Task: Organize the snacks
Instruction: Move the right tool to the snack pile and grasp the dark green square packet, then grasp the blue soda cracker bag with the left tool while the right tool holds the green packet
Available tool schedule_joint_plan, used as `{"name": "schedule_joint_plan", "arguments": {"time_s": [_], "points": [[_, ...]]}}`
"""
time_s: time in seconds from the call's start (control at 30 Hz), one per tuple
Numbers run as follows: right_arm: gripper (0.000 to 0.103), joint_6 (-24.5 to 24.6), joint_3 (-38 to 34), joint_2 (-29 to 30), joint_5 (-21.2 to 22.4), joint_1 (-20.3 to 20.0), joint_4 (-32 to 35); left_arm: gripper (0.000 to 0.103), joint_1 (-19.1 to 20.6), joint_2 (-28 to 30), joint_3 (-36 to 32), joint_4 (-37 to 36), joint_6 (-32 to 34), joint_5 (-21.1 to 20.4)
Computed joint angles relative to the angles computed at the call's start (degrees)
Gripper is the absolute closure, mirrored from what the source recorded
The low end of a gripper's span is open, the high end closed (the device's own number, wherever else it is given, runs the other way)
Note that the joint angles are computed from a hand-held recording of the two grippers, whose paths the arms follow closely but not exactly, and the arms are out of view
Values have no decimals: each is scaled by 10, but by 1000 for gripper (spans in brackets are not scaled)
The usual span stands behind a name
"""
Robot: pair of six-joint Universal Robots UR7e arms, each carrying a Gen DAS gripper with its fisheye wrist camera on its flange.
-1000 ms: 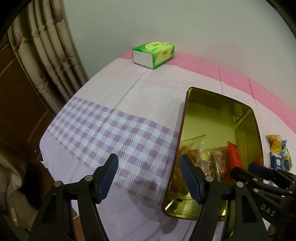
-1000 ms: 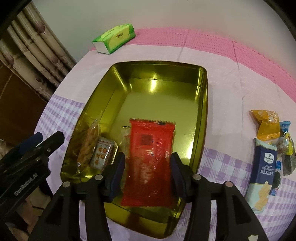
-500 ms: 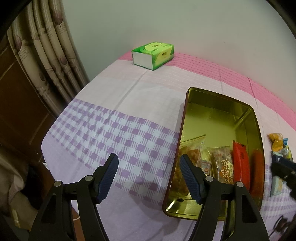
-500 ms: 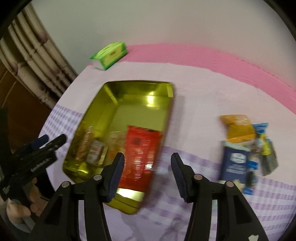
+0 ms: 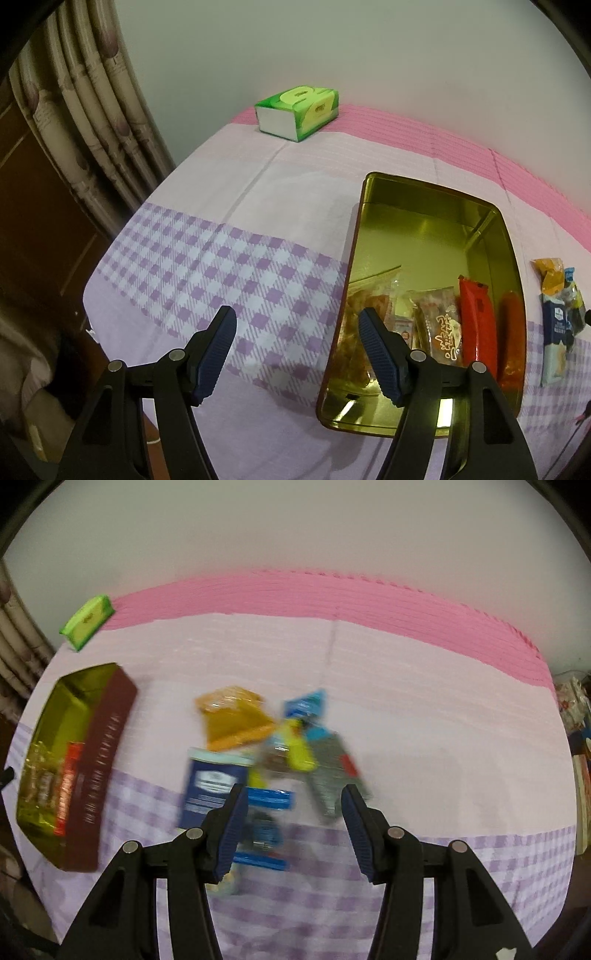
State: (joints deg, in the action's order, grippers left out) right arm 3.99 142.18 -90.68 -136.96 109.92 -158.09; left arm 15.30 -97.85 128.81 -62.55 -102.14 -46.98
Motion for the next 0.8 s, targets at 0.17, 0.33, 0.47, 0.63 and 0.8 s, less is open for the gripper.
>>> {"name": "schedule_joint_plan", "arguments": {"time_s": [0.17,0.33,0.47,0.63,0.8], "points": [[53,-89,15,12,4,-38,-55,34,-6,17,-3,-4,12,1],[53,-163,20,24,26,-67,-113,34,-18,35,-10,-18,29,0],[53,-209,18,40,43,-97,-148,34,-26,55,-13,-55,65,-9],[57,-227,29,48,72,-109,-190,34,-29,94,-21,-126,133,-13],[69,-245,53,20,102,-121,-211,34,-25,147,-25,-232,217,-15]]}}
